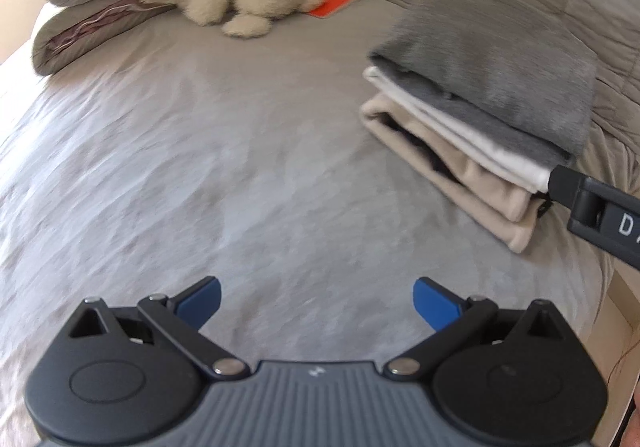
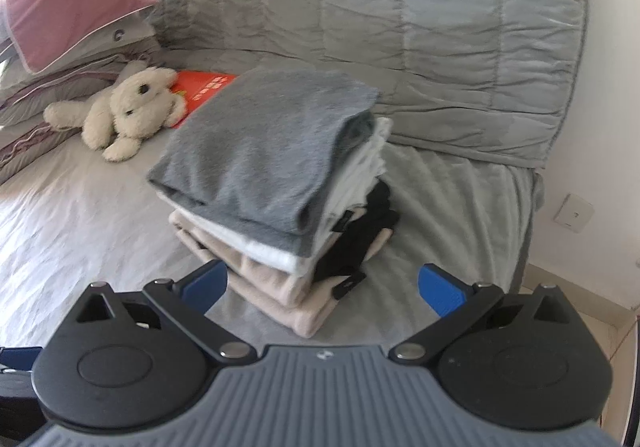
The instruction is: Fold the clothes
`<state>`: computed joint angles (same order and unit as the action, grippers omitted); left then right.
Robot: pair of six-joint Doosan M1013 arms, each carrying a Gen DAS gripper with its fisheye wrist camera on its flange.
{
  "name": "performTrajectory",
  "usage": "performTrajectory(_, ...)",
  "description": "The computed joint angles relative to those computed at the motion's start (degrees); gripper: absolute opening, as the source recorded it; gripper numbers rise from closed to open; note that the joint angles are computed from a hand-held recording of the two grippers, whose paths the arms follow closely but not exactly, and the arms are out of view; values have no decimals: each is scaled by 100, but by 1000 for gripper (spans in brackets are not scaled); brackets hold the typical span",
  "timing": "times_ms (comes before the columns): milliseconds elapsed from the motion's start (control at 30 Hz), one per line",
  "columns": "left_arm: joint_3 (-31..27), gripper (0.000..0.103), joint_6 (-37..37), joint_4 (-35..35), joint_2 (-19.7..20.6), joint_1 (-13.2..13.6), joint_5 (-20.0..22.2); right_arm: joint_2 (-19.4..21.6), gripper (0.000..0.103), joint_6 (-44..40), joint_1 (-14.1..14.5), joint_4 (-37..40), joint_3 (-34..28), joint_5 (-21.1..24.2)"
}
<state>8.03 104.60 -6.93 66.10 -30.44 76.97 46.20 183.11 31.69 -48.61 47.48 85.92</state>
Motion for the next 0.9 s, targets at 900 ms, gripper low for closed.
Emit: performTrajectory(900, 3016, 102, 807, -668, -1653, 456, -1187, 682, 103, -759, 212, -306, -1422, 761)
